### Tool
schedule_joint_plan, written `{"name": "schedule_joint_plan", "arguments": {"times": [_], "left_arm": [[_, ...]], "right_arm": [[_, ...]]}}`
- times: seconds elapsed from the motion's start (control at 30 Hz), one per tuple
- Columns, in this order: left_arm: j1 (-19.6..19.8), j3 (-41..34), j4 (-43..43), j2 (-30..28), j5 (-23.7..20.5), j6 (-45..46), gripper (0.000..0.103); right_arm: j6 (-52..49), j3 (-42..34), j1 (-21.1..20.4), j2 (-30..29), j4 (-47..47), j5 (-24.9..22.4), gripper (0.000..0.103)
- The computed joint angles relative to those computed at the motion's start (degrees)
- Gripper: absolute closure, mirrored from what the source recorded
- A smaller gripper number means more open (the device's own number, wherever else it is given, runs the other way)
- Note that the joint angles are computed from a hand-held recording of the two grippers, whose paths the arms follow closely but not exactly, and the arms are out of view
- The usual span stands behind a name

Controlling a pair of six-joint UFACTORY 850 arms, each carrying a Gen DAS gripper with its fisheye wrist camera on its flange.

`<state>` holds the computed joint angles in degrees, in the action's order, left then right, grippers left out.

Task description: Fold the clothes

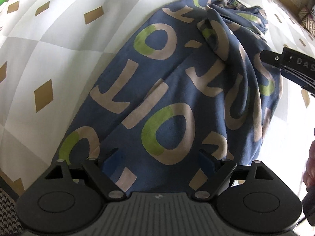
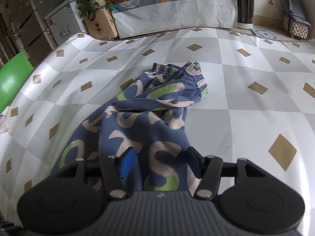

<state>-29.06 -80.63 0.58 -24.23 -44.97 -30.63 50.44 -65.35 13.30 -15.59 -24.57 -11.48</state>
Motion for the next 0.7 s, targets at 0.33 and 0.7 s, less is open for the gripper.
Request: {"name": "schedule_joint_plan", "arguments": {"times": [0.33,0.7], "left_arm": [[-0.9,-0.9,2.0,-1.2,-0.7,-0.9,0.006],[-1.9,-1.0,4.7,-1.8,-1.1,-1.4,0.000]], "right_arm": [[12.5,-2.7,0.9,-4.7,-15.6,0.6,0.037],[19.2,-3.8,3.1,-6.1,-29.3,-5.2,0.042]]}}
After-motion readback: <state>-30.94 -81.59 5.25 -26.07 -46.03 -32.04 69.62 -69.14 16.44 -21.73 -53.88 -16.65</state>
